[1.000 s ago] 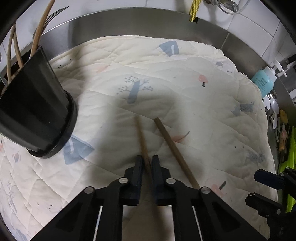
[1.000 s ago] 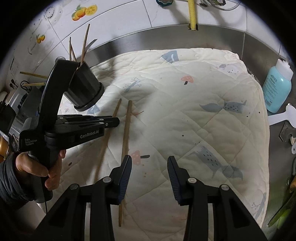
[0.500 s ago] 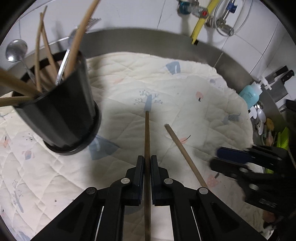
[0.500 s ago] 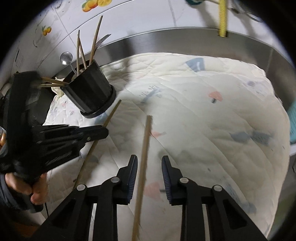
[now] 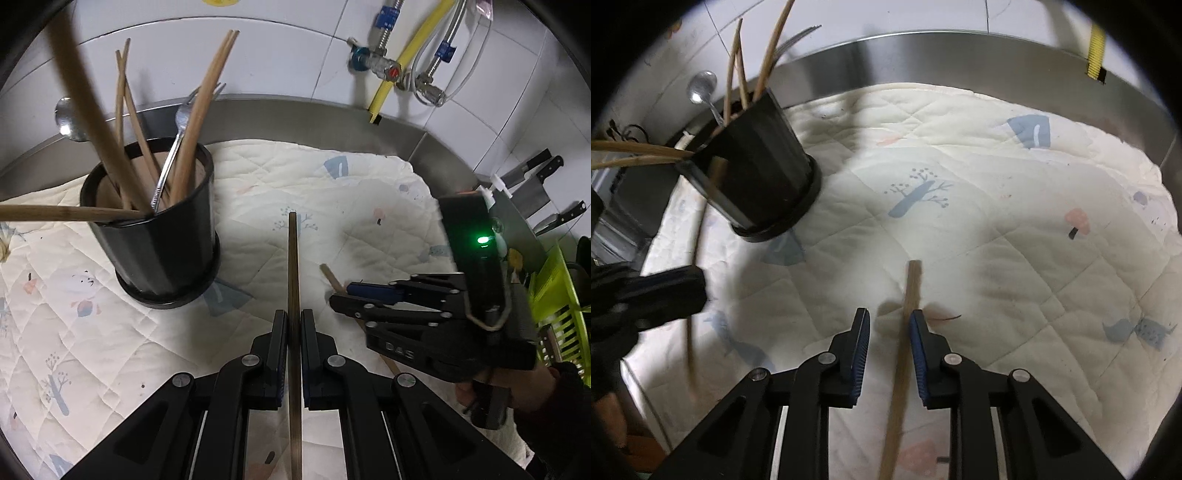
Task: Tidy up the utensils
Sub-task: 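Close the left tool on one chopstick while the right tool grasps the other, then lift both held chopsticks upright over the black holder with both tools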
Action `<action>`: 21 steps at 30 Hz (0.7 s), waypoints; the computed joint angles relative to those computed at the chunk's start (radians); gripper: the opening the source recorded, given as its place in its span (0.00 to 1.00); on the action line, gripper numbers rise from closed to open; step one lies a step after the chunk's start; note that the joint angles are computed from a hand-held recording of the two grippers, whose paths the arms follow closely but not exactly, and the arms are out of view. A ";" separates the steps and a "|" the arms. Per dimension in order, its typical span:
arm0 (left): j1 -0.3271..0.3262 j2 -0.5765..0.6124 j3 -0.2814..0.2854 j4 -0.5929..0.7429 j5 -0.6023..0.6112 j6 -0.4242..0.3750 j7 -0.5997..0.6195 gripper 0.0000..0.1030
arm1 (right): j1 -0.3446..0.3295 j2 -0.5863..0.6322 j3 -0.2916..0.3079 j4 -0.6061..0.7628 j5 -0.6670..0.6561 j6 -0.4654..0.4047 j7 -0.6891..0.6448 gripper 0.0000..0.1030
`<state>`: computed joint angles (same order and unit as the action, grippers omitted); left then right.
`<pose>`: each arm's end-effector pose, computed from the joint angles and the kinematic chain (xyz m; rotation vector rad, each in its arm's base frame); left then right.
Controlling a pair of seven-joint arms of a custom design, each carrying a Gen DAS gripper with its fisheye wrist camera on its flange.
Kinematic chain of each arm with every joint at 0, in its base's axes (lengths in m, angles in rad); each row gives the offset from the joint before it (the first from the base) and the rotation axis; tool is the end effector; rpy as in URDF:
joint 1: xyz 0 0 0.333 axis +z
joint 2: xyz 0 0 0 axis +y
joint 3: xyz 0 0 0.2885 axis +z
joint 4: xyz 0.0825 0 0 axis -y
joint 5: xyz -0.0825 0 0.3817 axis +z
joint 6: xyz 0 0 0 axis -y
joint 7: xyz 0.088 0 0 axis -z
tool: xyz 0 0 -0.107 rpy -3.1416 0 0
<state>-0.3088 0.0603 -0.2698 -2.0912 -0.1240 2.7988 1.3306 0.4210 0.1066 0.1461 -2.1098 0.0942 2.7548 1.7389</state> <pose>0.5053 -0.3207 0.4442 -1.7662 2.2269 -0.9385 0.5069 0.3164 0.4010 -2.1153 1.5331 -0.2032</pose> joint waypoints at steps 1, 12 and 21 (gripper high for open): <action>0.001 -0.007 -0.001 -0.007 -0.008 0.003 0.008 0.06 | 0.000 0.003 -0.001 0.002 -0.001 -0.003 0.000 0.25; -0.007 -0.086 0.003 -0.075 -0.095 0.034 0.077 0.06 | 0.003 0.018 -0.014 0.009 -0.077 0.000 0.053 0.10; -0.024 -0.173 0.021 -0.140 -0.139 0.073 0.082 0.06 | 0.004 -0.129 -0.001 -0.102 -0.036 0.087 0.014 0.10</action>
<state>-0.3330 -0.1130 -0.2488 -2.2317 -0.2632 2.8722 1.4126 0.4246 -0.0225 0.1450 -2.2114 0.0582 2.8419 1.7524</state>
